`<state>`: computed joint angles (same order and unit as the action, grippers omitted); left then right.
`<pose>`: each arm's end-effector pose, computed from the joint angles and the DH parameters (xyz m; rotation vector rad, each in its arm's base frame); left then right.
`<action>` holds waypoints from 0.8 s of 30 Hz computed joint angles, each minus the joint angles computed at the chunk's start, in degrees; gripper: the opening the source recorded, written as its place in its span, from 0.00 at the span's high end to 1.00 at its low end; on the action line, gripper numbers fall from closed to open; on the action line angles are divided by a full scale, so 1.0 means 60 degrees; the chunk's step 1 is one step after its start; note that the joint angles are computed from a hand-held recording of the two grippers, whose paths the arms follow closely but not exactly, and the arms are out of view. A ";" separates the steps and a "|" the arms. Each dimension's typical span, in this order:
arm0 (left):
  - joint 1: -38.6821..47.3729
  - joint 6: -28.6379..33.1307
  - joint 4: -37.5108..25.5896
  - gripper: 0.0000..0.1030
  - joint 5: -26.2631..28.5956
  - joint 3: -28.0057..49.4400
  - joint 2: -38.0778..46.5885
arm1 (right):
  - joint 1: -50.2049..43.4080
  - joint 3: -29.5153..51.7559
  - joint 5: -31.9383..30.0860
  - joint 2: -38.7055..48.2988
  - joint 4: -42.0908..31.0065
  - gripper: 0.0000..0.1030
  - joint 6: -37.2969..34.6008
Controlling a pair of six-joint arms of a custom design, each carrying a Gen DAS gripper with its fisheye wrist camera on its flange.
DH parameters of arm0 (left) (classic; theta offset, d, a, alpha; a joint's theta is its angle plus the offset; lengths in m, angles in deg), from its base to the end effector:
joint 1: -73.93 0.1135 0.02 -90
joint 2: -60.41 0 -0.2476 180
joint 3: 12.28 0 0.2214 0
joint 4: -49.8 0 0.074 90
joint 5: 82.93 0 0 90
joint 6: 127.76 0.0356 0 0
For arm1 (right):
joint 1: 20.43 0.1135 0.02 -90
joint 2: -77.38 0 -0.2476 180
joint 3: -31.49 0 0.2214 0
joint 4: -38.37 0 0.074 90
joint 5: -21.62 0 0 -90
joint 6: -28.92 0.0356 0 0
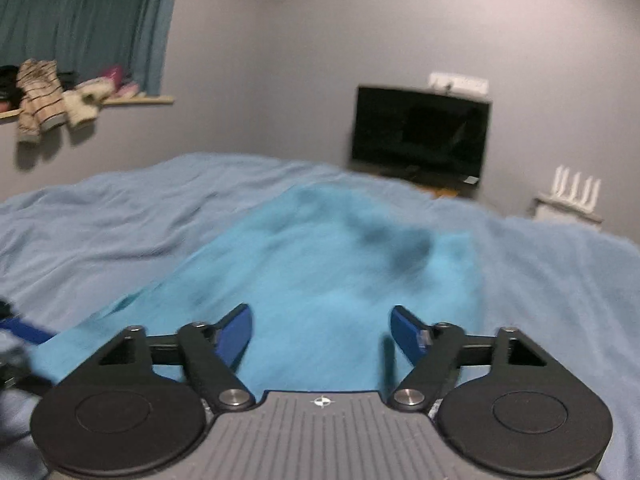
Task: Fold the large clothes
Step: 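Open the right gripper and pull both grippers back from the folded jacket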
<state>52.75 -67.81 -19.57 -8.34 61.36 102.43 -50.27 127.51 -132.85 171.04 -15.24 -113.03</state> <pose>0.1062 -0.0310 0.3290 -0.3163 2.1864 -0.1985 0.2874 -0.1278 0.3000 -0.7760 1.7798 0.4672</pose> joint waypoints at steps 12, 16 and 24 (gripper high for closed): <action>0.0720 0.0397 0.0141 0.24 0.0585 -0.0481 -0.0144 | -0.1868 -0.1603 -0.0964 -0.1073 -0.2340 0.32 -0.2819; 0.1200 0.0371 0.0011 0.24 0.1076 -0.0667 -0.0368 | -0.2354 -0.2175 -0.0127 -0.1329 -0.3458 0.32 -0.5188; -0.1469 -0.0945 -0.1243 0.16 -0.1404 -0.0234 -0.0569 | -0.4443 -0.1541 0.0426 -0.0566 -0.5863 0.26 -0.6741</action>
<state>43.93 -73.48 -27.03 -16.77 59.96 99.01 -76.92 118.26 -130.29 167.64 -50.42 -153.48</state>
